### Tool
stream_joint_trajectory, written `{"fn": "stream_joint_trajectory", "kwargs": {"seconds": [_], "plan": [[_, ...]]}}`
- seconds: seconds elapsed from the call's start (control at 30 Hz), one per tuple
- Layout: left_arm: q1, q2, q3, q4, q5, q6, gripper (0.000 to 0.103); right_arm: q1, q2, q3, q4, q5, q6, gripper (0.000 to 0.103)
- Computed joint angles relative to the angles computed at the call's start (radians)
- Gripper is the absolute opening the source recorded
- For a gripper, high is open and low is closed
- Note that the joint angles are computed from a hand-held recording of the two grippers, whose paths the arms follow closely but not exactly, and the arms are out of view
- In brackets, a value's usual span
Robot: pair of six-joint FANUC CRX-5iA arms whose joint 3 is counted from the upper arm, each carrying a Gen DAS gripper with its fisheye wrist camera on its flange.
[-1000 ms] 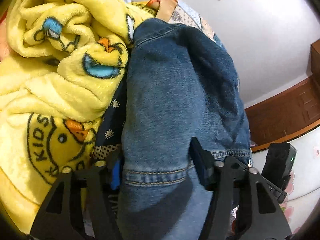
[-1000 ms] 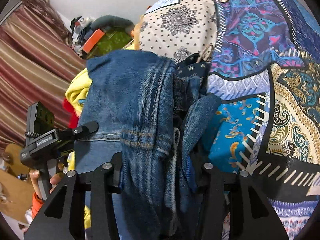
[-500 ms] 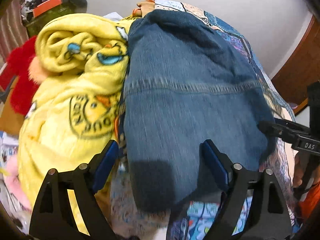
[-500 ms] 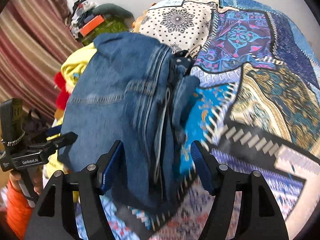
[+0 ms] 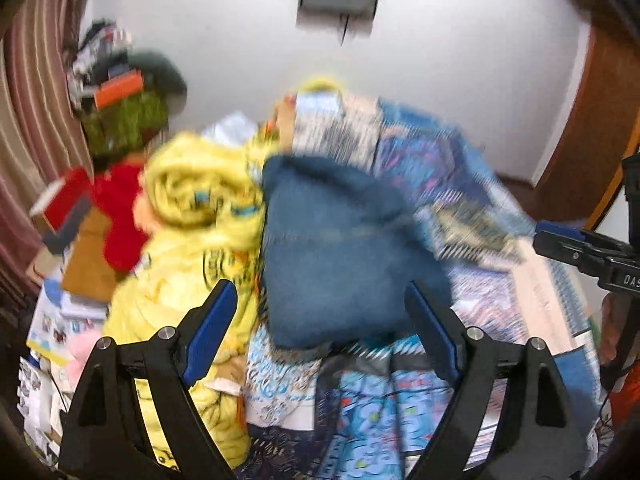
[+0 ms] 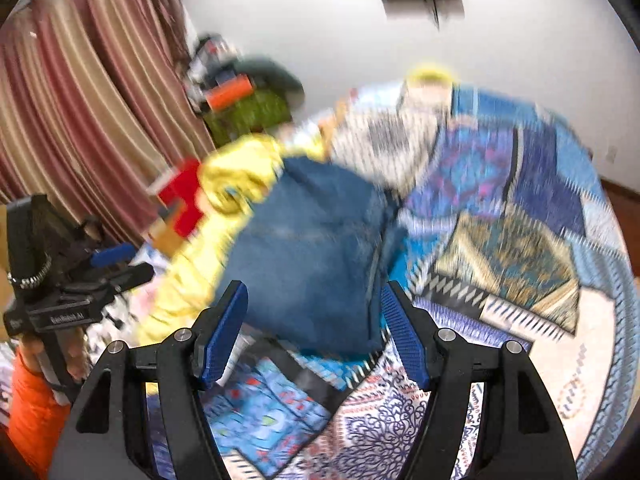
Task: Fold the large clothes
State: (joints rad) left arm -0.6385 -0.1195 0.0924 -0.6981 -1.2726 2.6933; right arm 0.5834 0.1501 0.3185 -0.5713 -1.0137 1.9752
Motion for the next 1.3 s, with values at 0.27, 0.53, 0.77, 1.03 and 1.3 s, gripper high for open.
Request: {"fn": "stream_joint_trajectory", "kwargs": {"seconds": [0.27, 0.53, 0.77, 1.03, 1.3], "plan": [[-0.424, 0.079, 0.238, -0.462, -0.280, 0.141, 0.086, -0.059, -0.294, -0.166, -0.203, 0.132, 0.180, 0.066], [-0.706, 0.218, 0.369, -0.799, -0.517, 0.191, 0.086, -0.086, -0.511, -0.325, -0.320, 0.232, 0.315, 0.066], [-0.794, 0.317, 0.438, -0.918, -0.649, 0.168, 0.087, 0.029, -0.601, -0.453, -0.179, 0.411, 0.222, 0.081], [-0.817, 0.327, 0.440, -0.930, -0.693, 0.209, 0.102, 0.172, -0.662, -0.581, 0.143, 0.596, -0.071, 0.103], [-0.810, 0.328, 0.435, -0.901, -0.698, 0.228, 0.102, 0.217, -0.692, -0.634, 0.277, 0.629, -0.187, 0.103]]}}
